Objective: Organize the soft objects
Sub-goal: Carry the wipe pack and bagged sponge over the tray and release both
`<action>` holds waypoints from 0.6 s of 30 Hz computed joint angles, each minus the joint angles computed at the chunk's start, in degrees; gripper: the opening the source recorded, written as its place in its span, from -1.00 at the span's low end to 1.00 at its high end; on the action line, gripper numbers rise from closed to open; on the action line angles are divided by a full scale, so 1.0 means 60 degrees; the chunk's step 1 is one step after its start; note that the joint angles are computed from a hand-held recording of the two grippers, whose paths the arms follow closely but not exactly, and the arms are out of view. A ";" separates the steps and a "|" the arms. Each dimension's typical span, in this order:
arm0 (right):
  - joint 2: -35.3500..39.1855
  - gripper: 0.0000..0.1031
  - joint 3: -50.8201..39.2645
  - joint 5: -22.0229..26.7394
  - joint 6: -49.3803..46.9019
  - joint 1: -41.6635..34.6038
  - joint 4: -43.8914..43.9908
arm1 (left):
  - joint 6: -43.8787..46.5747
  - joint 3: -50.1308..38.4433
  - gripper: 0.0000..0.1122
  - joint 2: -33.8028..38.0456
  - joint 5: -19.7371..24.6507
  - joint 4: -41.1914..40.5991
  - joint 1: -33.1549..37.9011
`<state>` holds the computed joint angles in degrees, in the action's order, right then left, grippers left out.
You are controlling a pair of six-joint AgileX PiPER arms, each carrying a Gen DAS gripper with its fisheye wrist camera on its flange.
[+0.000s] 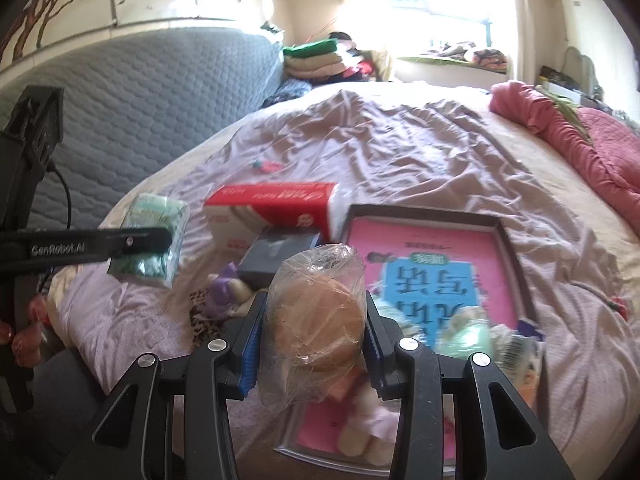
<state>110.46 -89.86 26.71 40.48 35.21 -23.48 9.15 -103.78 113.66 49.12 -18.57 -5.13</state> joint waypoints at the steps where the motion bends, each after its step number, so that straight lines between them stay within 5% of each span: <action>1: -0.0123 -0.15 0.0136 -0.0025 0.0163 -0.0053 -0.0126 | -0.0001 -0.0059 -0.49 0.0013 0.0020 0.0009 -0.0125; 12: -0.1702 -0.15 0.2383 -0.0817 0.2197 -0.1573 -0.1191 | -0.0173 -0.1529 -0.49 0.1076 0.0683 0.0153 -0.1613; 18: -0.1725 -0.15 0.2843 -0.1310 0.0893 -0.2115 0.0258 | -0.0362 -0.3167 -0.49 0.2271 0.1361 0.0454 -0.2243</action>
<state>100.12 -72.80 18.85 45.84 22.52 -21.94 6.97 -122.78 127.29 57.29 -15.84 -18.58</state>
